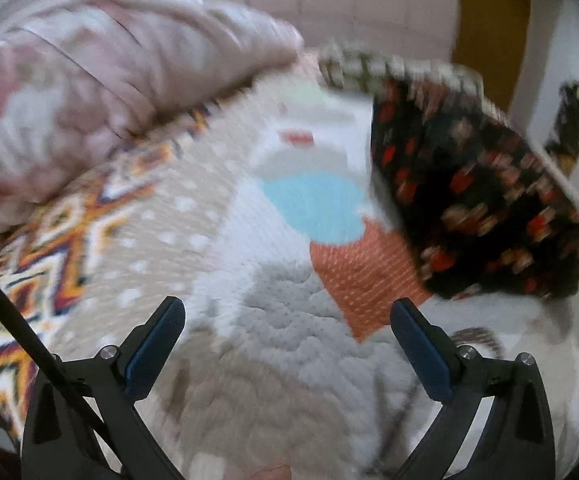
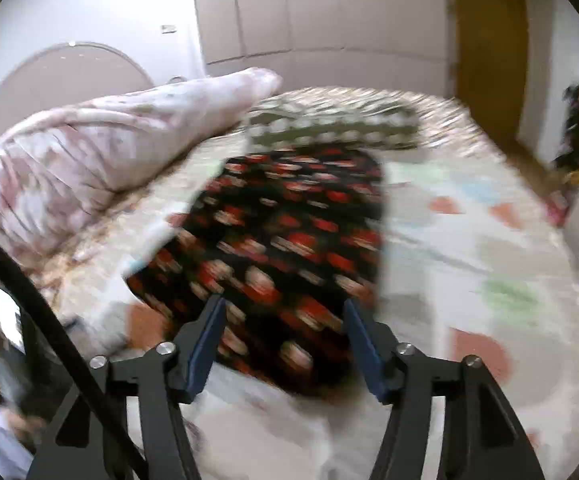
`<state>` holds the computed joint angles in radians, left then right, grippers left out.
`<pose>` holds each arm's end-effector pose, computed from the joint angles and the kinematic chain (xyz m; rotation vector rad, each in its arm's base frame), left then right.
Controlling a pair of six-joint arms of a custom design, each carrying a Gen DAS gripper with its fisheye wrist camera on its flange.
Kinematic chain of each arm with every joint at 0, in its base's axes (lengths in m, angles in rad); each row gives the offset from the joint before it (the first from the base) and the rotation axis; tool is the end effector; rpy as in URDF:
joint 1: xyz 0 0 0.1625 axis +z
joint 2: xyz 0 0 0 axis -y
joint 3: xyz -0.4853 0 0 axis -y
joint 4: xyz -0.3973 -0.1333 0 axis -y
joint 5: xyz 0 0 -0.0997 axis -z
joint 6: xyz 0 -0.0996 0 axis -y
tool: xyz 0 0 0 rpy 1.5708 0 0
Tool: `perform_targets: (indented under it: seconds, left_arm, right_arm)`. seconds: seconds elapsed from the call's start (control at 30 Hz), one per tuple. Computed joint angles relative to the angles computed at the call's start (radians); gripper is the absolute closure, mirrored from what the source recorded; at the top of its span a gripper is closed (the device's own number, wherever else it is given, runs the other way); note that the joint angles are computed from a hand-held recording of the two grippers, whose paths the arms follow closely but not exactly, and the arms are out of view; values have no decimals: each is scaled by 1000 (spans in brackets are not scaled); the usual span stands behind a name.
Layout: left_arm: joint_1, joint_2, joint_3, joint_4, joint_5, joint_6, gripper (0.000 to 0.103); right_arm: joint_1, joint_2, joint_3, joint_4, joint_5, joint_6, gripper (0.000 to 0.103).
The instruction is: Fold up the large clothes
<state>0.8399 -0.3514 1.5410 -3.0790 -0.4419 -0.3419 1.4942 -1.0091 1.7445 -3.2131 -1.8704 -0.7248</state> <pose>-0.3086 -0.6788 -0.0485 0.1986 2.1263 -0.9809 0.0508 -0.6954 0.3266 0.5891 -2.3005 0.9233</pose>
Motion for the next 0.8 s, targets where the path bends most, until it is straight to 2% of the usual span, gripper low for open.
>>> perform_targets:
  seconds: [0.13, 0.27, 0.37, 0.47, 0.6, 0.8]
  left_arm:
    - [-87, 7, 46, -83, 123, 20, 0]
    - [-160, -5, 81, -9, 156, -39, 0]
    - [-189, -22, 101, 61, 81, -84, 0]
    - [-210, -30, 122, 115, 39, -165, 0]
    - [-215, -24, 117, 202, 43, -243, 0]
    - [-197, -31, 125, 245, 15, -316, 0]
  right_arm:
    - [-42, -72, 123, -117, -18, -32, 36]
    - [-72, -113, 204, -193, -9, 8, 31]
    - [-85, -127, 241, -226, -18, 61, 28]
    - [-92, -133, 264, -240, -32, 84, 28]
    - [-92, -110, 270, -307, -71, 55, 26]
    - [-102, -88, 254, -274, -112, 86, 25]
